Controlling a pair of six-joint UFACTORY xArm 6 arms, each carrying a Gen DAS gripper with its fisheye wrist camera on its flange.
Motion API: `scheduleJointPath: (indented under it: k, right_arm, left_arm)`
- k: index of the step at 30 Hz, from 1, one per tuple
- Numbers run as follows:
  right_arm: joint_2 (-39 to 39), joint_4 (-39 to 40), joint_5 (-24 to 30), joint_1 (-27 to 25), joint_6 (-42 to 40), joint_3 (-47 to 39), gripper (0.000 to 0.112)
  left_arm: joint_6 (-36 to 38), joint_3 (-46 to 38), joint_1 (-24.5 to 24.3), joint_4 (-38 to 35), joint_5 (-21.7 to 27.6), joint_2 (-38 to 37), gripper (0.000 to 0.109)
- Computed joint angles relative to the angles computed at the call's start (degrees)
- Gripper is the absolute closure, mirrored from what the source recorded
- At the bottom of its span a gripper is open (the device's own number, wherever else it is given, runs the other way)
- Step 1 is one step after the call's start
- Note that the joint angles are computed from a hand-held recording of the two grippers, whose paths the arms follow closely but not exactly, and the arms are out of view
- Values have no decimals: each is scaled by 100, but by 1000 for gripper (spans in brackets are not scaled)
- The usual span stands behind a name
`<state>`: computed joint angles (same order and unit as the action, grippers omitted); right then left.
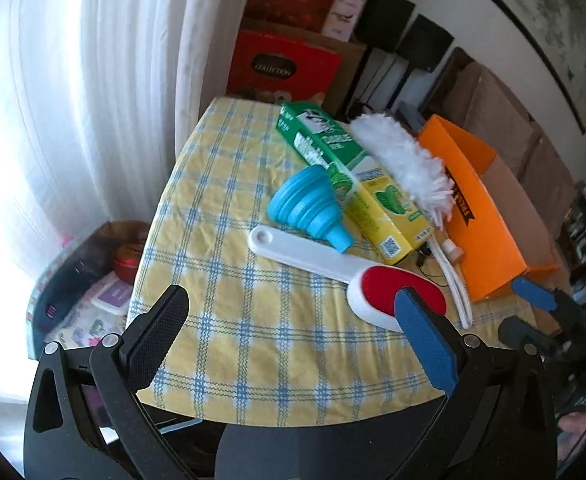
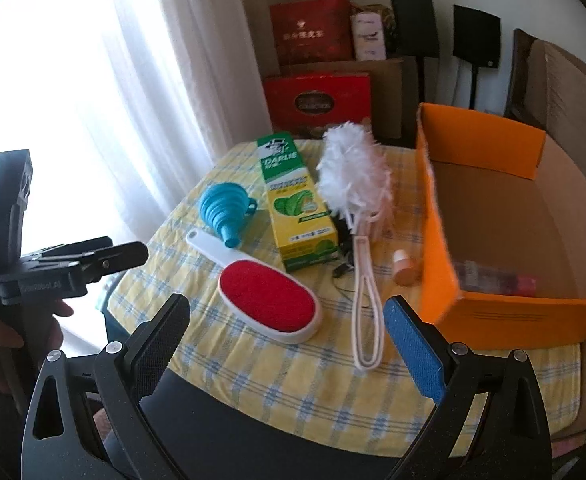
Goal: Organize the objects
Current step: 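Move the right gripper to the red-and-white lint brush head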
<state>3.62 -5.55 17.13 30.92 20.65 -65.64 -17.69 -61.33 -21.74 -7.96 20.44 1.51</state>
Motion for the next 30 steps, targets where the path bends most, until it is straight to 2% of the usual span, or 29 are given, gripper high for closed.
scheduleJointPath:
  k: [13, 21, 23, 27, 30]
  right_arm:
    - [776, 732, -49, 93, -1306, -504, 13]
    - [1010, 934, 103, 41, -1477, -718, 13]
    - [1071, 833, 131, 35, -1414, -782, 13]
    - [1237, 1327, 214, 26, -1915, -947, 13]
    - [1395, 1454, 344, -1, -2081, -1104, 13]
  left_arm:
    - [1340, -256, -131, -1791, -38, 468, 6]
    - [1304, -636, -77, -1786, 58, 821, 6]
    - [1479, -756, -69, -2034, 132, 919, 6]
    - [1956, -911, -74, -2729, 314, 1070, 6]
    - [1965, -952, -120, -2722, 357, 1130, 6]
